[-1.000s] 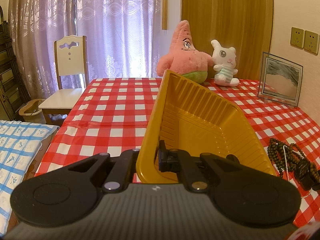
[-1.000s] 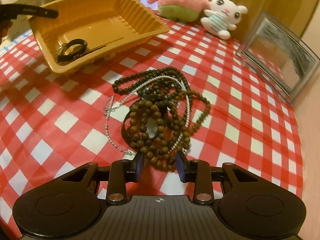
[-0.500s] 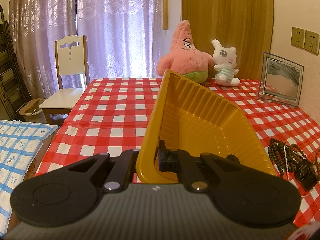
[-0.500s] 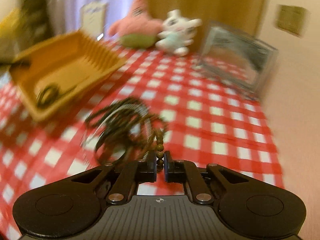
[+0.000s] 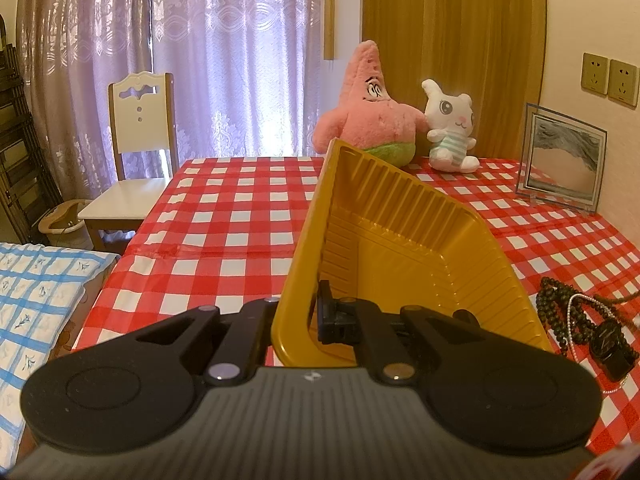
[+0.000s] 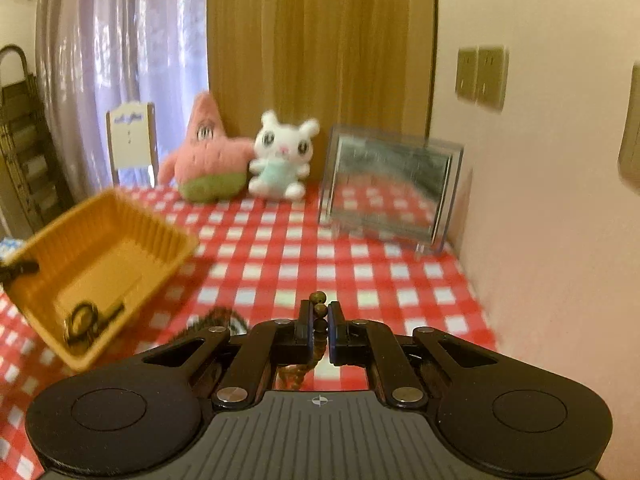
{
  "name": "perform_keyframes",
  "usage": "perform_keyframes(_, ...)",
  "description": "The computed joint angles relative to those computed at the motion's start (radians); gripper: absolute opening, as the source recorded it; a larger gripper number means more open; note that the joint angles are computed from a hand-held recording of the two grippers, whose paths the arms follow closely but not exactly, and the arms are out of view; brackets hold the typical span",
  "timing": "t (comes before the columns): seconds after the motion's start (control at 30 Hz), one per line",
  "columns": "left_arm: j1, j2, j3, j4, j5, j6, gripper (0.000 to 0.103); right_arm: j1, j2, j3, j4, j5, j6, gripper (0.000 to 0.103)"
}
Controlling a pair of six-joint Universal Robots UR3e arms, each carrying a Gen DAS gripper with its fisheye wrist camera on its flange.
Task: Organize jewelry
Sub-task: 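Lift the brown bead strand high off the pile with the right tool, then lower the hanging bead strand into the yellow tray and open the right tool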
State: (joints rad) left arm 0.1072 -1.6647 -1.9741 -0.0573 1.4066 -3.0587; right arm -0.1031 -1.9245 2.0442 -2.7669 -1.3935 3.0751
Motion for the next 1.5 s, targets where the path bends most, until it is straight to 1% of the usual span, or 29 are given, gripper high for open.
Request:
perform_keyframes(0.07, -0.002, -0.001, 0.001, 0.000, 0.001, 0.001, 0.005, 0.007, 0.008, -0.036, -0.021, -0.012, 0.008, 0.007)
perform_keyframes(0.2, 0.003, 0.000, 0.000, 0.000, -0.002, 0.002, 0.005, -0.005, 0.026, -0.107, -0.047, 0.005, 0.009, 0.007)
perform_keyframes(0.33, -0.003, -0.001, 0.003, -0.001, 0.003, -0.001, 0.005, -0.021, 0.039, -0.177, -0.039, 0.035, 0.006, 0.007)
perform_keyframes(0.4, 0.000, -0.001, 0.001, 0.000, 0.000, 0.002, 0.005, -0.017, 0.043, -0.201, -0.032, 0.031, 0.006, 0.007)
perform_keyframes(0.6, -0.003, -0.002, 0.004, -0.002, 0.003, 0.001, 0.005, 0.003, 0.061, -0.221, -0.014, 0.014, 0.026, 0.007)
perform_keyframes(0.67, -0.001, -0.001, 0.002, -0.002, 0.000, 0.001, 0.005, 0.000, 0.055, -0.221, 0.005, 0.025, 0.029, 0.007)
perform_keyframes(0.97, -0.009, -0.009, 0.019, -0.009, 0.007, -0.003, 0.005, 0.037, 0.066, -0.230, 0.006, 0.019, 0.037, 0.007)
perform_keyframes(1.13, -0.009, -0.010, 0.024, -0.013, 0.007, -0.005, 0.005, 0.075, 0.110, -0.287, 0.033, 0.008, 0.040, 0.007)
perform_keyframes(1.33, -0.010, -0.009, 0.027, -0.015, 0.006, -0.006, 0.005, 0.111, 0.184, -0.366, 0.031, 0.055, 0.050, 0.007)
perform_keyframes(1.5, -0.010, -0.009, 0.026, -0.016, 0.006, -0.005, 0.005, 0.143, 0.284, -0.454, 0.013, 0.118, 0.070, 0.007)
